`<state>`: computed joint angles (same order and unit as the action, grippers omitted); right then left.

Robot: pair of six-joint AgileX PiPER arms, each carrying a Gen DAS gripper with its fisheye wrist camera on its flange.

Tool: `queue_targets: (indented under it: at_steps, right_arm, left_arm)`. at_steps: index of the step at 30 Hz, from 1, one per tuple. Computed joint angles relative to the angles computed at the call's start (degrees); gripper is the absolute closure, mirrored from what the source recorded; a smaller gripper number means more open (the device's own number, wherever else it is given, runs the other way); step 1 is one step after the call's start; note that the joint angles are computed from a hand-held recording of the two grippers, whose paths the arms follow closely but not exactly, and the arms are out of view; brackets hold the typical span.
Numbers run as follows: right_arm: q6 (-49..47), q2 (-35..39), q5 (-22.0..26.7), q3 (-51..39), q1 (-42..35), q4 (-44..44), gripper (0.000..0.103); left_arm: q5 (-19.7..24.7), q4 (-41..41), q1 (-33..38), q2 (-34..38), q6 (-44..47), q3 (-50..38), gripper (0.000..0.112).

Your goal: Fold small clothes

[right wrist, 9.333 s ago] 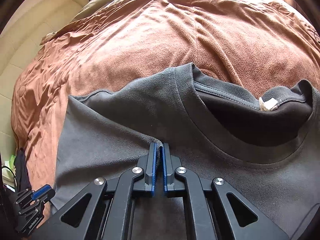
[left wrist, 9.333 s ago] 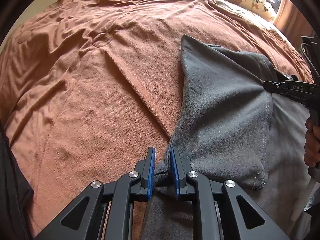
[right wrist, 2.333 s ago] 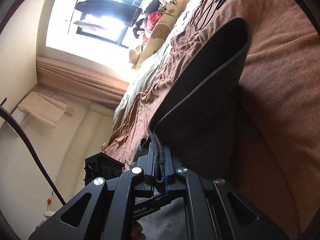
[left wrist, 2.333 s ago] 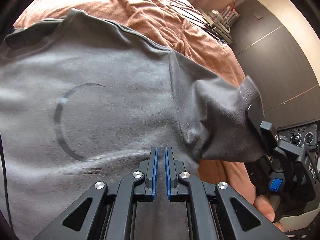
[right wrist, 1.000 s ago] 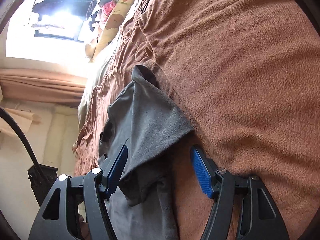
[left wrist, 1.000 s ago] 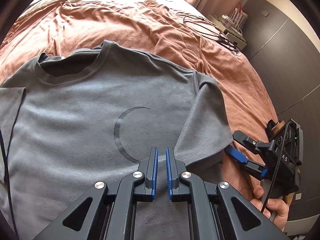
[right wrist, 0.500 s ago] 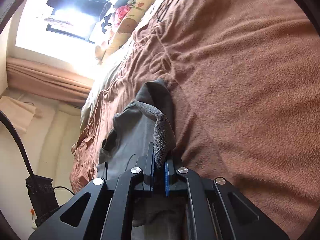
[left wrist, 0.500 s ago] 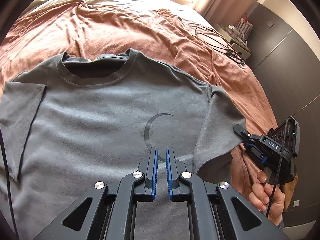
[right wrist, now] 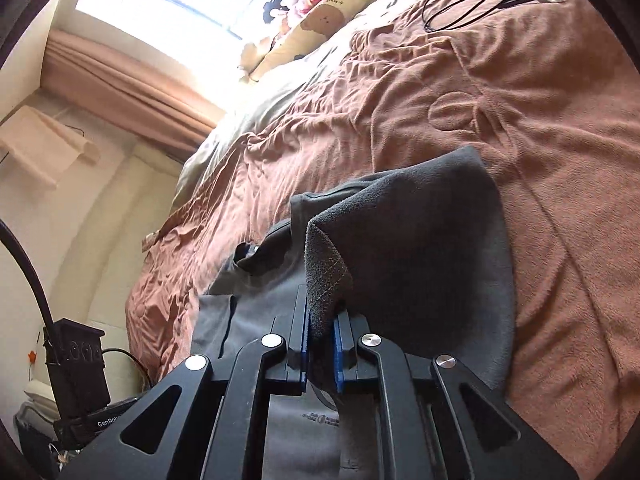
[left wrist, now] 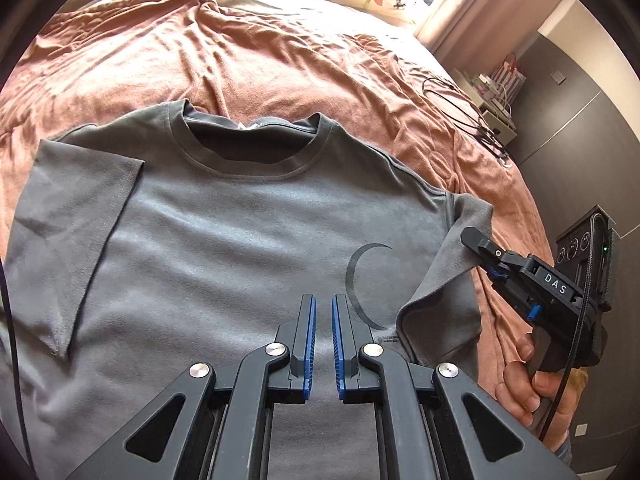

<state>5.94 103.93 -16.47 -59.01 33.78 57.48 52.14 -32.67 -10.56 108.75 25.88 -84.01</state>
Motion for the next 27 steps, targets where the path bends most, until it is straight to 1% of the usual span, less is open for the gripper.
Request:
queue_targets:
  at_steps: [1, 2, 3, 4, 5, 7, 8, 9, 10, 11, 12, 14, 16, 20, 22, 24, 27]
  right_arm:
    - [-0.06, 1.21, 1.78, -2.23, -0.91, -0.88, 0.058]
    - [2.17, 1.34, 1.88, -2.59, -0.78, -3.23, 0.046]
    - [4.46, 1.03, 0.15, -2.07, -0.19, -5.57, 0.030]
    - [5.76, 0.05, -2.27, -0.17, 0.49, -6.86, 0.028]
    - [7.63, -0.32, -3.82, 0.99, 0.83, -8.65, 0.028]
    - [14.84, -1.61, -5.03, 4.11, 0.41, -15.32, 0.028]
    - [15.60, -2.66, -5.96, 6.17, 0.38, -15.69, 0.028]
    - [14.06, -3.58, -6.71, 7.91, 0.31, -13.77, 0.028]
    - [10.72, -4.41, -7.16, 9.04, 0.43, -10.08, 0.028]
    - [9.62, -5.30, -7.57, 10.46, 0.27, -8.69, 0.028]
    - [10.60, -6.03, -7.46, 11.80, -0.42, -9.48, 0.028]
    - [12.58, -7.00, -6.82, 14.07, -2.12, -10.62, 0.028]
    - [12.12, -7.90, -6.14, 15.94, -3.54, -9.12, 0.030]
    - [19.69, -9.18, -7.15, 20.56, -6.49, -14.18, 0.040]
    - [21.65, -9.41, -4.66, 20.68, -8.86, -15.69, 0.049]
    - [27.53, -9.41, -4.21, 21.26, -11.17, -21.63, 0.049]
    - [32.00, -9.11, -4.24, 21.46, -13.05, -26.52, 0.049]
  left_arm:
    - [0.06, 0.05, 0.02, 0.24, -0.14, -0.36, 0.104]
    - [0.04, 0.17, -0.03, 0.56, -0.23, -0.75, 0.104]
    - [0.00, 0.45, -0.20, 0.88, -0.46, -1.19, 0.104]
    - [-0.14, 0.80, -0.50, 1.24, -0.83, -1.59, 0.104]
    - [-0.18, 1.11, -0.79, 1.75, -1.16, -2.13, 0.104]
    - [-0.49, 1.96, -1.73, 2.70, -2.07, -3.14, 0.104]
    - [-0.66, 2.50, -2.32, 3.24, -2.69, -3.76, 0.104]
    - [-0.79, 2.94, -2.90, 3.80, -3.19, -4.40, 0.104]
    - [-0.90, 3.39, -3.52, 4.39, -3.70, -5.12, 0.103]
    - [-0.96, 3.93, -4.22, 5.07, -4.27, -6.00, 0.099]
    - [-1.14, 4.72, -5.00, 5.73, -5.03, -6.90, 0.095]
    - [-2.04, 6.35, -6.50, 6.93, -6.65, -8.46, 0.077]
    - [-2.46, 7.63, -7.82, 8.57, -8.28, -10.70, 0.073]
    - [-1.17, 10.95, -10.30, 13.45, -11.88, -17.83, 0.073]
    - [-0.48, 13.18, -11.50, 16.11, -13.95, -21.81, 0.073]
    - [0.42, 14.68, -12.49, 18.89, -14.90, -25.93, 0.072]
    - [1.99, 17.87, -13.96, 23.34, -16.57, -32.40, 0.072]
